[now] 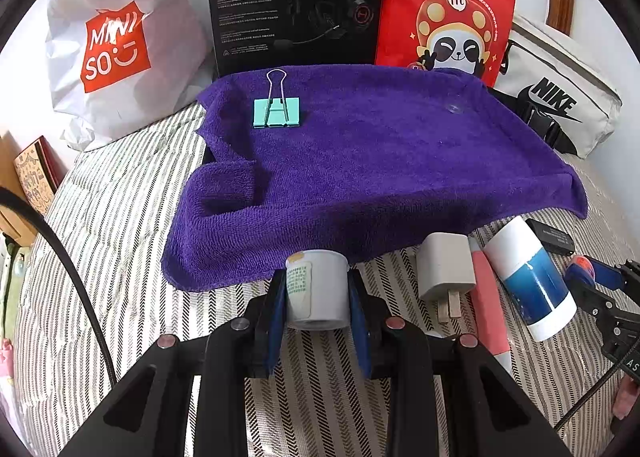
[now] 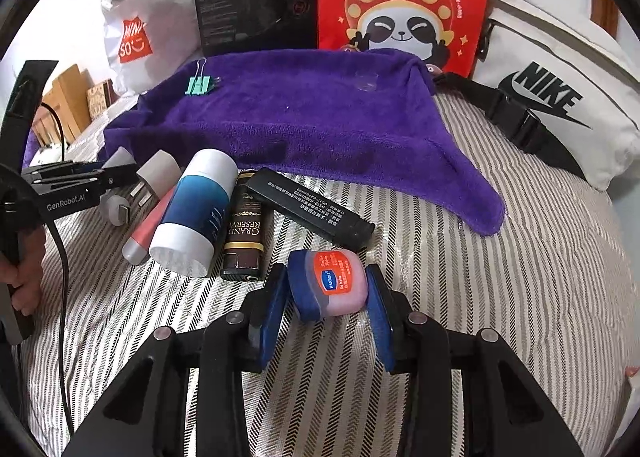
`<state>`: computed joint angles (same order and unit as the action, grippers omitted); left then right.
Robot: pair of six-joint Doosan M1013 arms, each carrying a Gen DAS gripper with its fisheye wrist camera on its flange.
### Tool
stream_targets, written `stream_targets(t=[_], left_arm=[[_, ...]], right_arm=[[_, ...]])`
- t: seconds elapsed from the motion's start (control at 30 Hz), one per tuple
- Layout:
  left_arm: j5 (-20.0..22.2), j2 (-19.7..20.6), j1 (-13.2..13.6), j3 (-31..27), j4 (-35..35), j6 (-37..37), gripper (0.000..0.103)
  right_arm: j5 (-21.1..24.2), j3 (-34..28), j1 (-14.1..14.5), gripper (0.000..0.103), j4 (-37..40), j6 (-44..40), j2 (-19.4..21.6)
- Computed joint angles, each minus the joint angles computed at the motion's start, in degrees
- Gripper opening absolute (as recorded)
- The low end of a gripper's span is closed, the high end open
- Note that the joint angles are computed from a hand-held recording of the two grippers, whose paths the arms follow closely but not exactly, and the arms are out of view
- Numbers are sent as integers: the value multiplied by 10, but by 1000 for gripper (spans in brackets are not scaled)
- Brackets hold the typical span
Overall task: Organize rigid objects
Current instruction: 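Carry the white container and Vaseline jar over the purple towel with both tools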
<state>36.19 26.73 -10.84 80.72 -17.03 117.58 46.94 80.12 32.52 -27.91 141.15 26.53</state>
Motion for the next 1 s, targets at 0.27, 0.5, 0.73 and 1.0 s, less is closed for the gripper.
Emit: stream_targets(t=[0.27,0.5,0.73,1.0], left_arm=[[1,0,0,0,-3,2,28],[5,0,3,0,-18,8,27],[25,-8,15,3,-42,11,27],[79,-4,35,-41,-48,-35,27]], right_arm=[[-3,0,1,38,-1,13,0],[-4,-5,-13,38,88,-32,-8],[-15,-4,-10,38,87,-47,-28],[-41,-58,-31,38,96,-86,-13]])
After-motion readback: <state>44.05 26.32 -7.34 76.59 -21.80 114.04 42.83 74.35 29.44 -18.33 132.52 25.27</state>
